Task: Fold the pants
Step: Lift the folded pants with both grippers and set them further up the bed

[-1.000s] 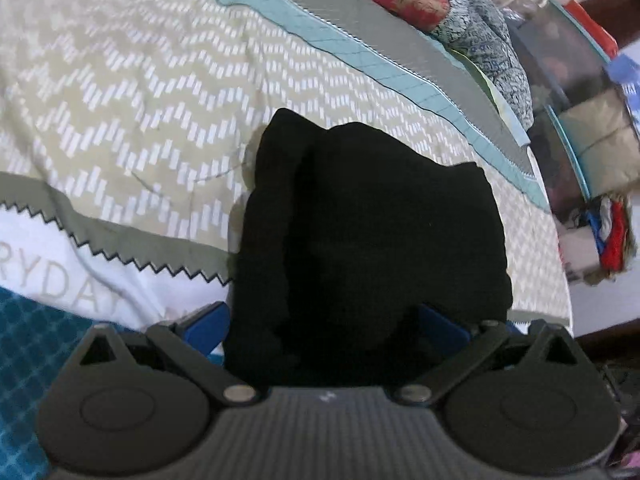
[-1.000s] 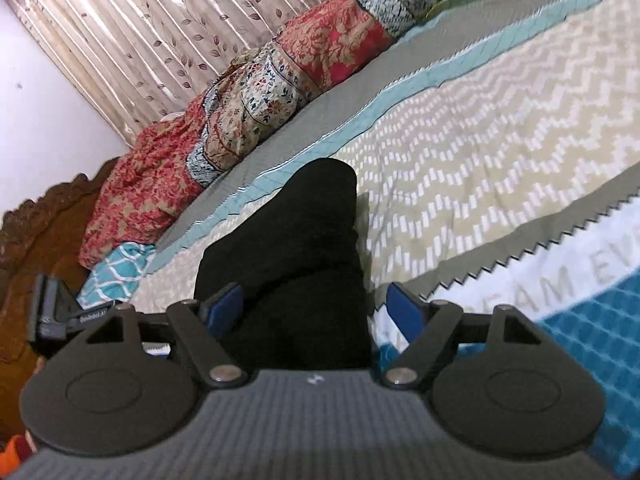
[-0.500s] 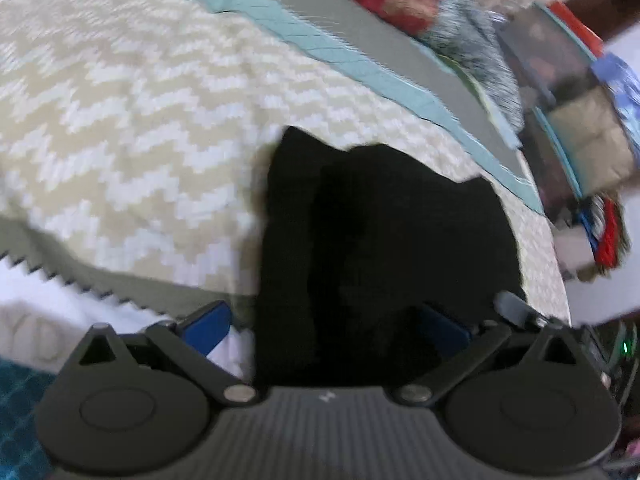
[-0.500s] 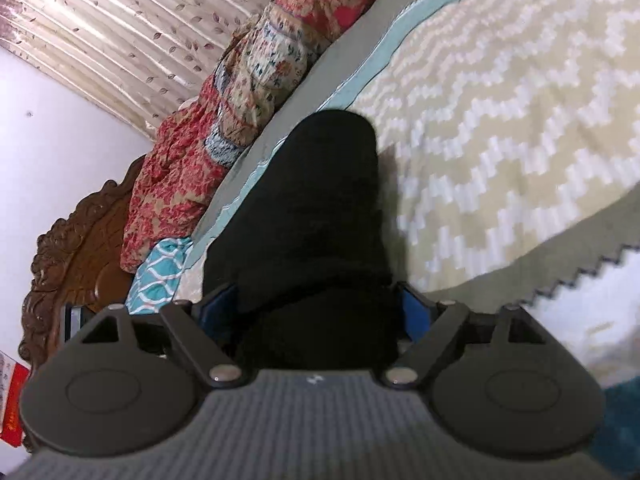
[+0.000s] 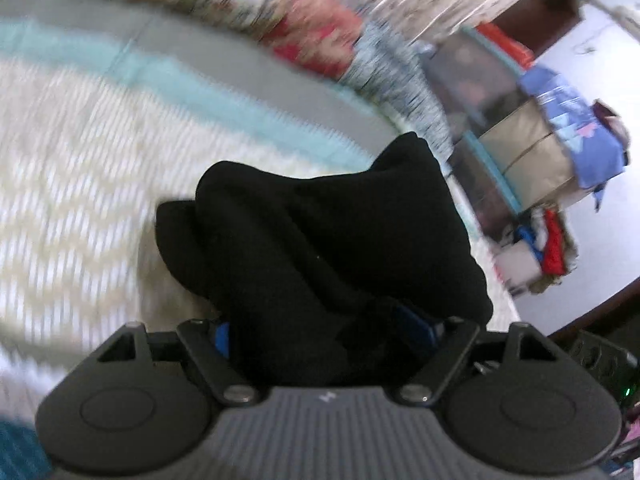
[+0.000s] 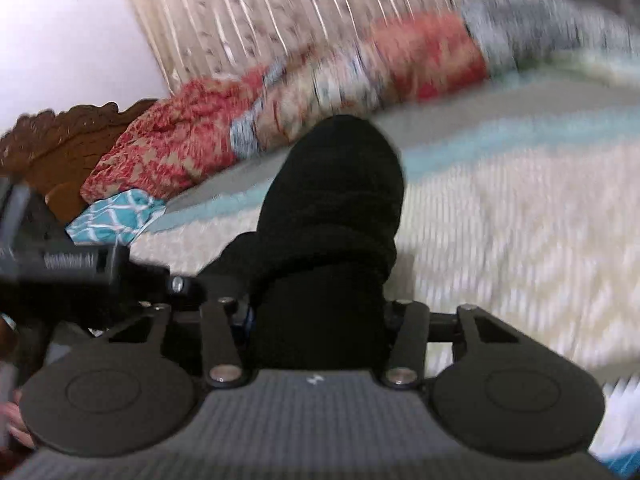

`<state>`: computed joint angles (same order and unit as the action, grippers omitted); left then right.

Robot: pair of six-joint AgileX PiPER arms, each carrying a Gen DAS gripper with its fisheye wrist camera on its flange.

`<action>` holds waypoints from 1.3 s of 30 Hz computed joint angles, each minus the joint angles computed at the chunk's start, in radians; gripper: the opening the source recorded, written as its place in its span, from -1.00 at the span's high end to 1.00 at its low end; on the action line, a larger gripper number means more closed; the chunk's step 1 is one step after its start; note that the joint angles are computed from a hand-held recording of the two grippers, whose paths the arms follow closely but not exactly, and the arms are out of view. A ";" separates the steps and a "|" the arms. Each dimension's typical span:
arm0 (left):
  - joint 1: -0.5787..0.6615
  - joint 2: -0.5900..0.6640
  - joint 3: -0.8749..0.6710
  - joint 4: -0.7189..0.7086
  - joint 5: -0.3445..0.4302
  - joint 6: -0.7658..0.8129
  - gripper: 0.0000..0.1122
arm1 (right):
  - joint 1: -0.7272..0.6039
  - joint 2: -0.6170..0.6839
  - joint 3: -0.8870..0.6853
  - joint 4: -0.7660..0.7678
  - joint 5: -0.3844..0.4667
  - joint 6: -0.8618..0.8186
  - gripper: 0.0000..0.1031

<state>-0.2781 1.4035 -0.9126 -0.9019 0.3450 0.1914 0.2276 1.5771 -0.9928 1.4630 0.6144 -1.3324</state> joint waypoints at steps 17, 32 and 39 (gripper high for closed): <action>0.136 0.752 -1.035 0.724 0.308 -0.568 -0.45 | 0.066 0.735 -1.046 -0.414 -0.106 0.515 -0.01; -0.074 0.525 -0.853 1.296 0.470 -1.062 -0.76 | 0.112 0.381 -0.527 -0.468 -0.352 0.510 -0.84; -0.313 0.335 -0.652 1.550 0.653 -1.253 -0.83 | 0.161 0.103 -0.173 -0.715 -0.466 0.754 -0.97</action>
